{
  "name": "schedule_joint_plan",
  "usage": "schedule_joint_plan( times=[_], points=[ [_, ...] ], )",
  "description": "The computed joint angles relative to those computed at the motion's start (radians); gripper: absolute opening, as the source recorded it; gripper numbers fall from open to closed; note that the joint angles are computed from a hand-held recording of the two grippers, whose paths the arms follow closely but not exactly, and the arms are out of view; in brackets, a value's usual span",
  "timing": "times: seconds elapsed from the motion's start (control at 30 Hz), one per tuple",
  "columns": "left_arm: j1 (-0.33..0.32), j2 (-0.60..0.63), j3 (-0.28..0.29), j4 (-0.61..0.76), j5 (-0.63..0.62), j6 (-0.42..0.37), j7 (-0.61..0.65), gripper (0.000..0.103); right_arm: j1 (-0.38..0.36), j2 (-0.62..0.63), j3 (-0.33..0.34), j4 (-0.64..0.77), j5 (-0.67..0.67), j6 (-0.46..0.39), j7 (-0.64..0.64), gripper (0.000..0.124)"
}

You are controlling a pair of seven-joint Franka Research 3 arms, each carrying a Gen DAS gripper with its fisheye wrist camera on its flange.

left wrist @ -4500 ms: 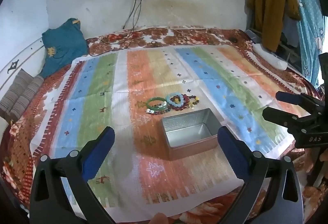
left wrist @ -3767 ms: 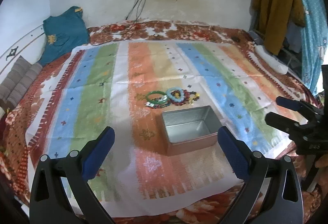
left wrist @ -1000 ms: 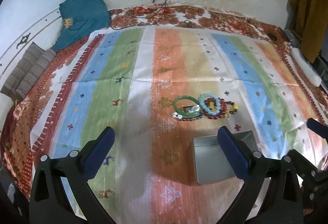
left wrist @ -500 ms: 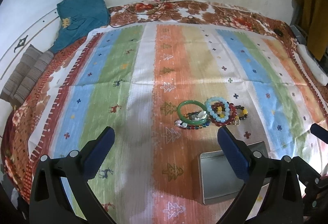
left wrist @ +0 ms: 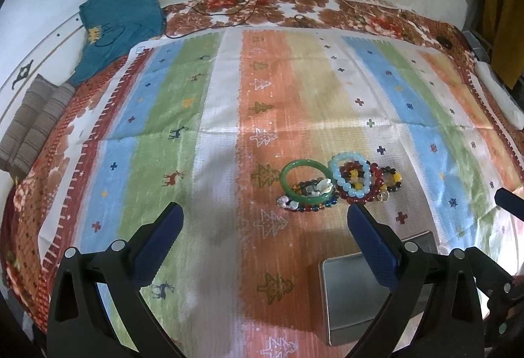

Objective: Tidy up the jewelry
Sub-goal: 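Lower the left tool over the green jade bangle while the right tool nears the light-blue bracelet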

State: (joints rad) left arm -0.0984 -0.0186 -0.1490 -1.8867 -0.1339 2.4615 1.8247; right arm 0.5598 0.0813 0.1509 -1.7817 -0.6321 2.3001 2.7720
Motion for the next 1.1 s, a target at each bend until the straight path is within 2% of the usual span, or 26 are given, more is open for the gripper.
schedule_joint_plan(
  times=[0.23, 0.43, 0.57, 0.7, 1.1],
  points=[
    [0.0, 0.052, -0.01, 0.034, 0.036, 0.021, -0.021, 0.098, -0.01, 0.044, -0.022, 0.037, 0.023, -0.031, -0.051, 0.099],
    [0.005, 0.12, -0.022, 0.102, 0.062, -0.02, -0.041, 0.098, -0.004, 0.089, -0.041, 0.087, 0.023, -0.042, -0.098, 0.099],
    [0.01, 0.157, -0.026, 0.132, 0.079, -0.013, -0.058, 0.098, -0.004, 0.111, -0.06, 0.114, 0.03, -0.045, -0.113, 0.099],
    [0.023, 0.203, -0.035, 0.184, 0.061, -0.058, -0.055, 0.098, -0.003, 0.137, -0.072, 0.141, 0.047, -0.051, -0.15, 0.099],
    [0.02, 0.264, -0.05, 0.24, 0.102, -0.085, -0.045, 0.097, 0.011, 0.207, -0.105, 0.206, 0.105, -0.05, -0.221, 0.099]
  ],
)
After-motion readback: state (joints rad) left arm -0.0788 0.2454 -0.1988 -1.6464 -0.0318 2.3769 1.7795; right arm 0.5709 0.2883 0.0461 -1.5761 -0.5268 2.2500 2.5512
